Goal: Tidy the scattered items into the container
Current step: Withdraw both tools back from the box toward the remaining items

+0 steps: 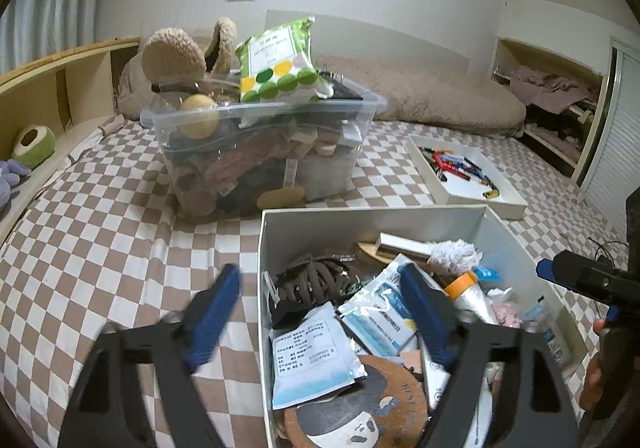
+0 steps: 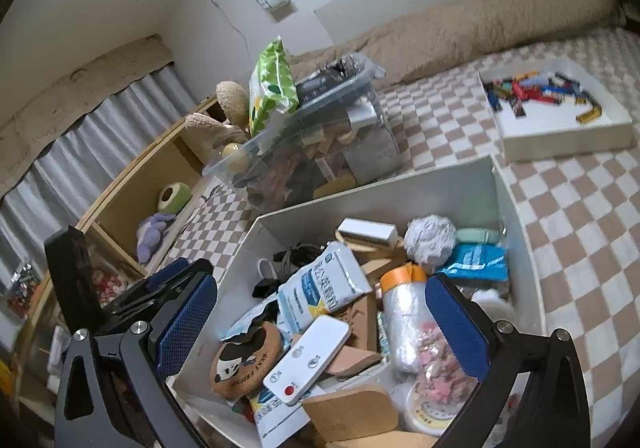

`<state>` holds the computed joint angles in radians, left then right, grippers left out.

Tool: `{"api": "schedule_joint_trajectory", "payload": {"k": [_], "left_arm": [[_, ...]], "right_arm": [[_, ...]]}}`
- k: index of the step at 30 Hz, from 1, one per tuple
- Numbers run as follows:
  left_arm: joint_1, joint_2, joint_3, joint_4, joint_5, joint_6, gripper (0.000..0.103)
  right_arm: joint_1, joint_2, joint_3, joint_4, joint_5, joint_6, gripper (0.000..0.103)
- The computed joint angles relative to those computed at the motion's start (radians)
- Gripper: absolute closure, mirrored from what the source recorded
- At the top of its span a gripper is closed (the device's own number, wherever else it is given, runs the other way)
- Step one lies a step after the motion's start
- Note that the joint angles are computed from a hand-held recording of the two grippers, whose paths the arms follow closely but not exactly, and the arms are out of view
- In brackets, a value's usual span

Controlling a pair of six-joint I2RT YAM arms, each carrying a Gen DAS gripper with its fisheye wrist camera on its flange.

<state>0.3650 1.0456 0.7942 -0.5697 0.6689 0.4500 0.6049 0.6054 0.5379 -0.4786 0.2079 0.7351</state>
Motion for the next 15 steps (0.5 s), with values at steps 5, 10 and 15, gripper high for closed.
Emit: {"api": "schedule_joint_trajectory", "payload": {"k": [5, 10, 15], "left_arm": [[0.001, -0.050, -0.017, 0.010, -0.006, -0.006, 0.000], [0.001, -0.083, -0.021, -0.014, -0.006, -0.001, 0.000], [0.002, -0.113, -0.025, -0.032, -0.004, -0.006, 0.000]], "right_arm": [[0.051, -0.007, 0.021, -0.034, 0.093, -0.028, 0.000], [0.097, -0.004, 0.038, -0.063, 0.162, -0.049, 0.000], [0.124, -0.015, 0.042, -0.096, 0.210, -0.056, 0.000]]}}
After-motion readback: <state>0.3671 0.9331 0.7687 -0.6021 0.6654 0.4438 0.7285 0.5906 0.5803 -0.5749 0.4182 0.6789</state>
